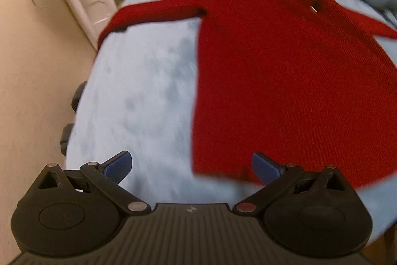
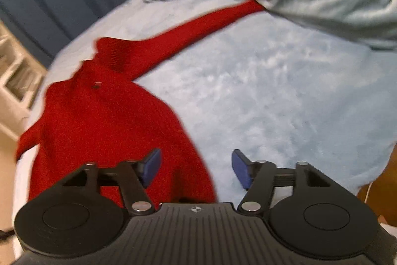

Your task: Fold small clothes

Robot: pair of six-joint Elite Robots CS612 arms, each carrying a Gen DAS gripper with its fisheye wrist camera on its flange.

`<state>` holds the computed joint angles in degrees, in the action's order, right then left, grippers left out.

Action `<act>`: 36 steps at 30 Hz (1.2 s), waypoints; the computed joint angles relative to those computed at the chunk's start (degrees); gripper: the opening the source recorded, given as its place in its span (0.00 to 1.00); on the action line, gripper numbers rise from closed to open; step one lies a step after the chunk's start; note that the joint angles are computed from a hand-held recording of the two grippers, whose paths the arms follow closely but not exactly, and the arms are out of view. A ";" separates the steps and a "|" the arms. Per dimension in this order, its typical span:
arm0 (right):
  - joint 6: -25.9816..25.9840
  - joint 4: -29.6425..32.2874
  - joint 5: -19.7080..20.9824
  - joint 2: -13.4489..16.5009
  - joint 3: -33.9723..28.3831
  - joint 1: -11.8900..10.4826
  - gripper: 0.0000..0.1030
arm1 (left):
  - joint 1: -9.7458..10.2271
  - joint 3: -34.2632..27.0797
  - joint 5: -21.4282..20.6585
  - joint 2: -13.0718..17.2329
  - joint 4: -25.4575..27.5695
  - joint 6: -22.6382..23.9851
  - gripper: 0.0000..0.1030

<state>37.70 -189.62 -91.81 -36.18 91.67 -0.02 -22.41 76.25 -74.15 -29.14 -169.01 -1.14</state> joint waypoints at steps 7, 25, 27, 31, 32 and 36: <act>-13.26 8.90 -0.17 0.04 -2.28 1.98 0.71 | -0.96 0.96 1.46 1.30 0.09 5.83 1.00; -18.86 26.98 -8.12 4.85 -14.91 2.78 0.76 | 2.65 -8.65 -2.42 3.95 8.54 -4.93 1.00; -13.85 26.41 -4.82 4.69 -15.25 1.51 0.76 | 3.27 -10.45 -4.44 4.37 8.91 -6.95 1.00; -6.81 23.41 -0.06 4.93 -15.62 -0.36 0.75 | 4.09 -14.23 -7.60 5.48 10.73 -11.43 1.00; -4.98 21.91 0.52 5.00 -15.43 -0.67 0.75 | 4.21 -15.15 -8.15 5.81 11.75 -12.19 1.00; 0.58 19.13 0.06 5.54 -15.60 -1.75 0.74 | 3.98 -17.75 -8.34 7.00 16.99 -12.67 1.00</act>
<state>38.28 -170.49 -91.75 -30.64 76.06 -1.77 -18.43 58.50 -82.49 -22.14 -152.02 -13.81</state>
